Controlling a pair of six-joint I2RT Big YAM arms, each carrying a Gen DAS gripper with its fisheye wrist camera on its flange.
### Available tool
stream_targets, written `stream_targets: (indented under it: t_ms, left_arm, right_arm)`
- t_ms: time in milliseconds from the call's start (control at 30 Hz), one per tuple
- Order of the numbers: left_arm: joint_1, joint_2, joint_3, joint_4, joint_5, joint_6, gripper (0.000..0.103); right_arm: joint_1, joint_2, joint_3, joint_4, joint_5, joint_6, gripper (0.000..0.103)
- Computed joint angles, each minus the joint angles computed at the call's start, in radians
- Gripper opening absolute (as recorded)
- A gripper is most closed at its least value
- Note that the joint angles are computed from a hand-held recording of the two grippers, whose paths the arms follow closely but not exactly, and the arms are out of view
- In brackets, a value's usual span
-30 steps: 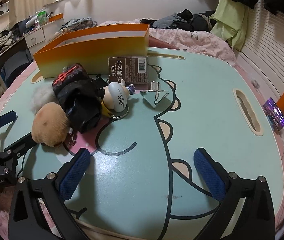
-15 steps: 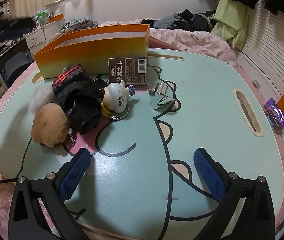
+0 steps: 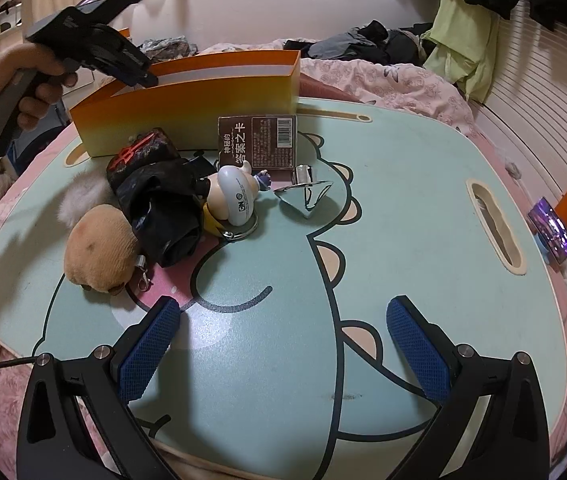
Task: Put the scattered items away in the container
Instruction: 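Move the left gripper over the box toward the tan fur pompom, then grasp the tan fur pompom inside the box with the left gripper, then carry the fur pompom out with the left gripper and release it on the table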
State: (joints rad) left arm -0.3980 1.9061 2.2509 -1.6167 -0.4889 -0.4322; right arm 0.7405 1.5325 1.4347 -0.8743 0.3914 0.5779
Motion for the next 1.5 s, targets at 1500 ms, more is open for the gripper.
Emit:
stream_targets:
  t_ms: [1500]
  left_arm:
    - [-0.171,-0.449,-0.548,0.387,0.178,-0.088,0.037]
  right_arm:
    - [0.006,0.001,-0.015,0.008,0.012,0.020,0.103]
